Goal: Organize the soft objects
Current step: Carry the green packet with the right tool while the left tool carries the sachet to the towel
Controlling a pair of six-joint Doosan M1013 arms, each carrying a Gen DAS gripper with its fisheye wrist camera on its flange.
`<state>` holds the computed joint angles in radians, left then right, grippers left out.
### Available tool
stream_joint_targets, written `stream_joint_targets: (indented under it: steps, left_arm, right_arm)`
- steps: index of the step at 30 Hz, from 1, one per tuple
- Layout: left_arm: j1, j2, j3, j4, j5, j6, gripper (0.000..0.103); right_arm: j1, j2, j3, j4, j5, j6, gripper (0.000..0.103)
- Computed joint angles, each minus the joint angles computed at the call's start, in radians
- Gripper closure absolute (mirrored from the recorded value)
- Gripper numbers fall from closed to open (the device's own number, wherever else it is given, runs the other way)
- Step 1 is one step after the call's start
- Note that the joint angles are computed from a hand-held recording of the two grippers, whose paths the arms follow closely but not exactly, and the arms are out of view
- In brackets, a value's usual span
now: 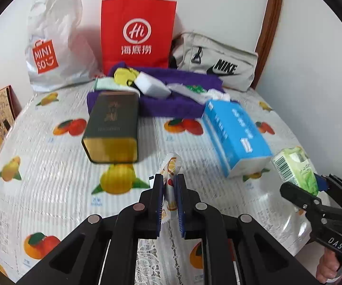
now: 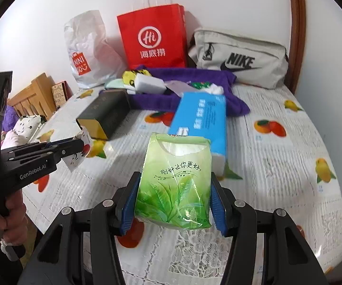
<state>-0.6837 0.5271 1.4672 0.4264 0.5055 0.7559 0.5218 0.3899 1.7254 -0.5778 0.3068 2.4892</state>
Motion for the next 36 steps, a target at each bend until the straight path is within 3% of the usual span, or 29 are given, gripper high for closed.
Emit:
stream_joint_targets:
  steps: [5, 18, 36]
  left_arm:
    - [0.009, -0.005, -0.017, -0.052, -0.004, 0.047, 0.092]
    - [0.046, -0.001, -0.07, 0.015, 0.038, -0.01, 0.092]
    - [0.102, 0.083, -0.222, -0.017, 0.111, 0.023, 0.092]
  right_arm:
    - [-0.002, -0.002, -0.017, 0.015, -0.003, -0.028, 0.049]
    - [-0.029, 0.023, -0.093, 0.079, 0.02, -0.112, 0.049]
    - [-0.072, 0.109, -0.265, 0.117, 0.052, -0.221, 0.049]
